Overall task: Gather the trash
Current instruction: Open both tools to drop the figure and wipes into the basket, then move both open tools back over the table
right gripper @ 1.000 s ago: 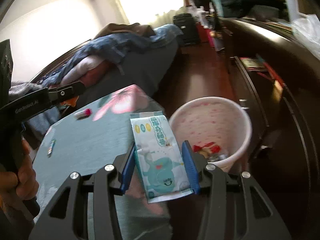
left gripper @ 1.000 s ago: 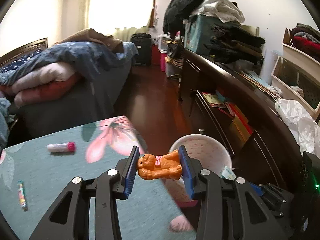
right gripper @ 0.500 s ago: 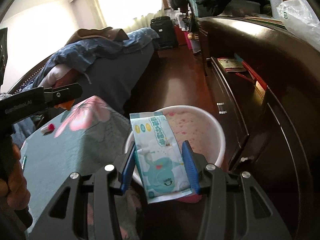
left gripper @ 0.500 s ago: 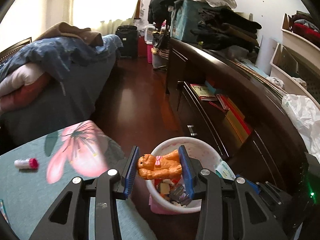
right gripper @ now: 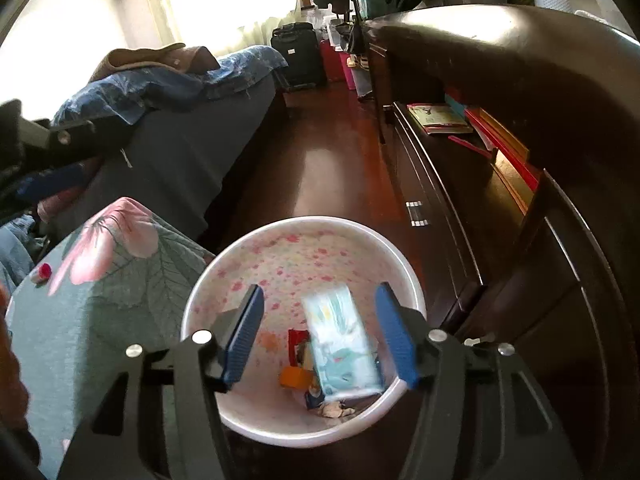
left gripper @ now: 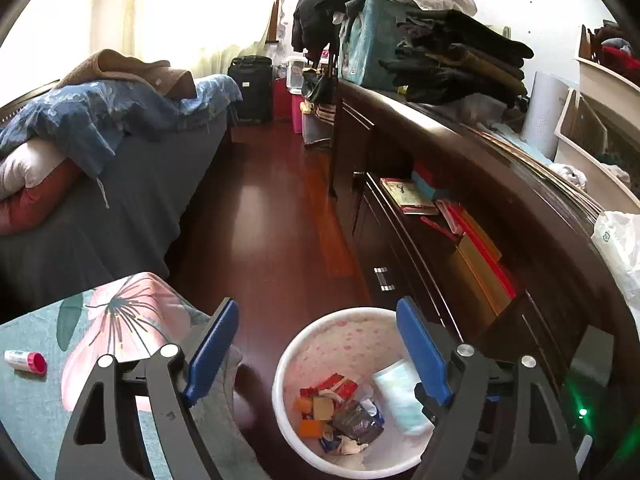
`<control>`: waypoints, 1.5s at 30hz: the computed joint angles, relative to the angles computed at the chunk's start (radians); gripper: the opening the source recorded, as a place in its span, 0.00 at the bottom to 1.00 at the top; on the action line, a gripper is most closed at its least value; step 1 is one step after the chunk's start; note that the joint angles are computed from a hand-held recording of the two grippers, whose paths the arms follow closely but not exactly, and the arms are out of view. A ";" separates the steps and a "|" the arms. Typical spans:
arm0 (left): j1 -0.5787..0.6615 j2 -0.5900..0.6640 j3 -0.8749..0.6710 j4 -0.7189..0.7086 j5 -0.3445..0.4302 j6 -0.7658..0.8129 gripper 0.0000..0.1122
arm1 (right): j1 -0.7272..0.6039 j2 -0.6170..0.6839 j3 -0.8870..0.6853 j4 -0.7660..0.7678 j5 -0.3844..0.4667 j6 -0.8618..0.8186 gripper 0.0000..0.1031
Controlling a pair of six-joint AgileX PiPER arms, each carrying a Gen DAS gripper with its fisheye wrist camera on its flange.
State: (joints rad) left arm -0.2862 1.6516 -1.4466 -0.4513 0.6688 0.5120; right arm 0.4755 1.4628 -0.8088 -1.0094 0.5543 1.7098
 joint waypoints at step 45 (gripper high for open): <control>1.184 0.003 -0.066 -0.274 0.385 0.615 0.86 | 0.645 0.454 -1.003 0.276 0.526 -0.425 0.88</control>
